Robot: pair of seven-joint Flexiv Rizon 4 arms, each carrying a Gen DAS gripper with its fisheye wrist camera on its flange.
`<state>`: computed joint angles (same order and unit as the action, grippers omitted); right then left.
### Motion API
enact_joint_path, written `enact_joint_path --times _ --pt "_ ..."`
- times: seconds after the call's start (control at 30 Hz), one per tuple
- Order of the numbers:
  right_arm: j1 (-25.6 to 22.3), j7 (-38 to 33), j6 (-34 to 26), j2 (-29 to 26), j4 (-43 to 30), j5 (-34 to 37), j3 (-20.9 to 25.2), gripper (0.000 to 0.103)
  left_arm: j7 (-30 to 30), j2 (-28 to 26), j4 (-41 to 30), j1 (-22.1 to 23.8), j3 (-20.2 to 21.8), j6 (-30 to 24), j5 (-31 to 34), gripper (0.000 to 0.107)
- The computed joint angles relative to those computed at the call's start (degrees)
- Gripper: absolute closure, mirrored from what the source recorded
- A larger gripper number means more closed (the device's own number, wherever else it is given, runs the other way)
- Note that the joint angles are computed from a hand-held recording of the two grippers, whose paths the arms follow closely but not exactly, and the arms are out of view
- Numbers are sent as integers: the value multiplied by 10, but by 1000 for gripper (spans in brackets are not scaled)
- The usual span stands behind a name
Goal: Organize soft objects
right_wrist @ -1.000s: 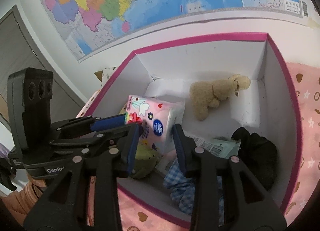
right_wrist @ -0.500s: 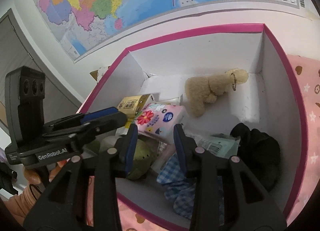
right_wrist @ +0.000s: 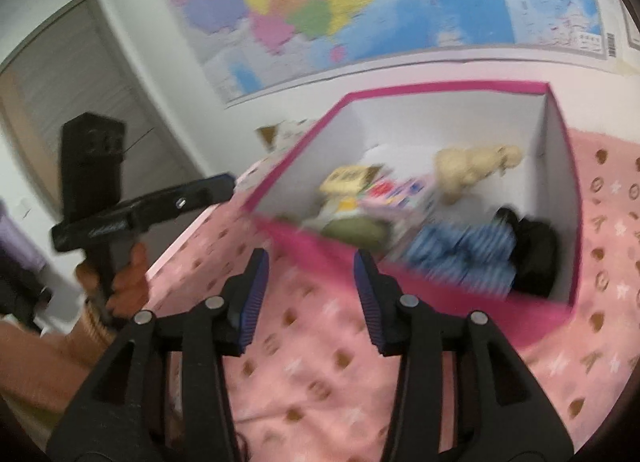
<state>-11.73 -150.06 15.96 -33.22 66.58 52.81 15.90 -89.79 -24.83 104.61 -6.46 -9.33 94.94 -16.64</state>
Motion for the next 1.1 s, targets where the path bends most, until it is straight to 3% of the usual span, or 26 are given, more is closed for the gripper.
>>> enact_joint_path --times 0.2,0.33,0.57,0.73,0.8,1.1 --pt "-6 -42 -74 38 81 -35 -7 57 -16 41 98 8 -16 11 -4 57" --pt "13 -52 -103 55 125 -62 -20 57 -23 61 156 46 -64 8 -22 57" --pt "43 -65 -139 73 183 -97 -33 57 -60 90 221 26 -38 2 -28 57" --pt "52 -58 -170 71 193 -93 -38 57 -61 99 264 72 -95 10 -48 57" --pt "54 -55 -164 71 194 -86 -40 57 -55 95 276 105 -136 15 -56 57" --pt "42 -24 -157 60 183 -45 -42 57 -89 79 285 209 -248 39 -12 53"
